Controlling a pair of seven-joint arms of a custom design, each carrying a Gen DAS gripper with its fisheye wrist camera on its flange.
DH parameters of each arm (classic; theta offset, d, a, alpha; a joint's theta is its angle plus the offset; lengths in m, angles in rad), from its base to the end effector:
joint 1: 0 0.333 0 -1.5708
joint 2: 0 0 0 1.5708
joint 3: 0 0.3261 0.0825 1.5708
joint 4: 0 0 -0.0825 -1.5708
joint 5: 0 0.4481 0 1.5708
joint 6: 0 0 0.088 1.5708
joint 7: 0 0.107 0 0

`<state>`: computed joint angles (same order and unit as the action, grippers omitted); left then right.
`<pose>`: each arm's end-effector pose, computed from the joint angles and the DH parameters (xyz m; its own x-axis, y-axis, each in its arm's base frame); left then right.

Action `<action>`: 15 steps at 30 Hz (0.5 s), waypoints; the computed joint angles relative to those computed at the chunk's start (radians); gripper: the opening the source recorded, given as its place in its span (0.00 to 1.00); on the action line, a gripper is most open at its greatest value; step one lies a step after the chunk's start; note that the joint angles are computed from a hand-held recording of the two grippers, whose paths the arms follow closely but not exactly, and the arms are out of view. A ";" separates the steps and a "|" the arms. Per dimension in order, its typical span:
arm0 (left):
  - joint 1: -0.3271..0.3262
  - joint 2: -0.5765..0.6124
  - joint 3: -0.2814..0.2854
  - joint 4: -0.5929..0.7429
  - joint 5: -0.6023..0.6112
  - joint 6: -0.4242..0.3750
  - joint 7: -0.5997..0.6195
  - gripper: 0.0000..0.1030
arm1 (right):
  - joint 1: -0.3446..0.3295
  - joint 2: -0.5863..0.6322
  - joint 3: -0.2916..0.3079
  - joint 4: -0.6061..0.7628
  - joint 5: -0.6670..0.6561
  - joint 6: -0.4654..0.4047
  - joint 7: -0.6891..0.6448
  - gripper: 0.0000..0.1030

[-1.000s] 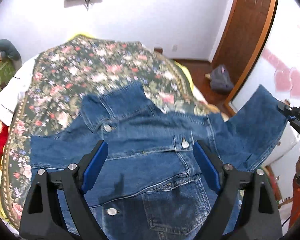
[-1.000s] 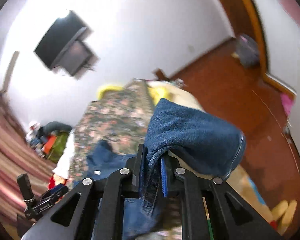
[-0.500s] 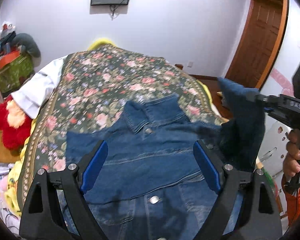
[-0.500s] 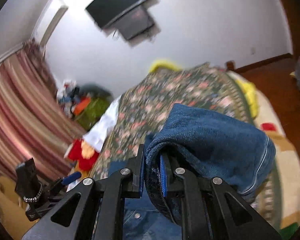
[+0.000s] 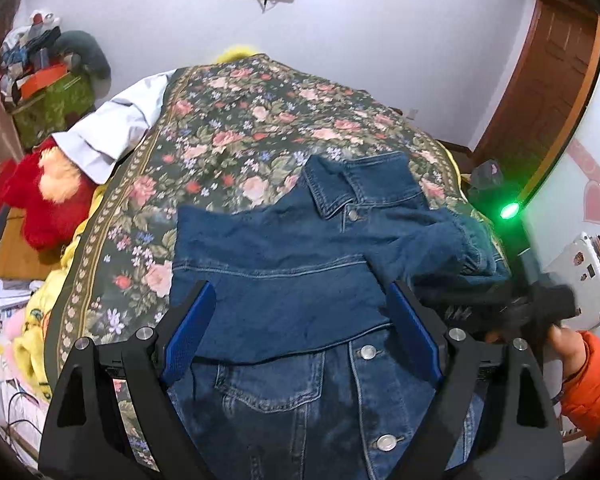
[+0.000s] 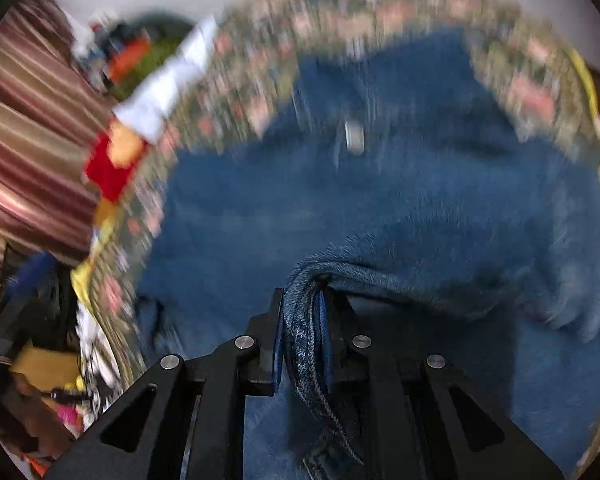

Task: Fold large clothes

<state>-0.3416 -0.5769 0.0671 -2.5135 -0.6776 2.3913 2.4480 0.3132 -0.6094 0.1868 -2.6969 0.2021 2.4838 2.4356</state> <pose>0.4476 -0.1301 0.5120 -0.7202 -0.6689 0.1841 -0.6022 0.4711 -0.6445 0.3838 0.2041 0.4291 -0.4327 -0.8377 -0.3331 -0.8381 0.5100 -0.1939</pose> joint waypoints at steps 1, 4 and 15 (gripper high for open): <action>0.003 0.001 -0.003 -0.002 0.006 -0.001 -0.004 0.85 | 0.004 0.009 -0.001 0.001 -0.001 -0.008 -0.009 0.12; 0.005 -0.005 -0.015 -0.013 0.021 0.006 -0.010 0.85 | 0.007 -0.021 0.014 -0.013 -0.030 -0.012 -0.020 0.12; -0.069 -0.061 -0.037 -0.037 0.055 0.028 -0.022 0.85 | 0.036 -0.316 0.024 -0.080 -0.022 -0.153 -0.043 0.12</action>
<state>-0.4105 -0.6380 0.0301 -2.5510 -0.6221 2.4195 2.4256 0.3494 -0.9249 0.2107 -2.7770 0.1800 2.3312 2.3923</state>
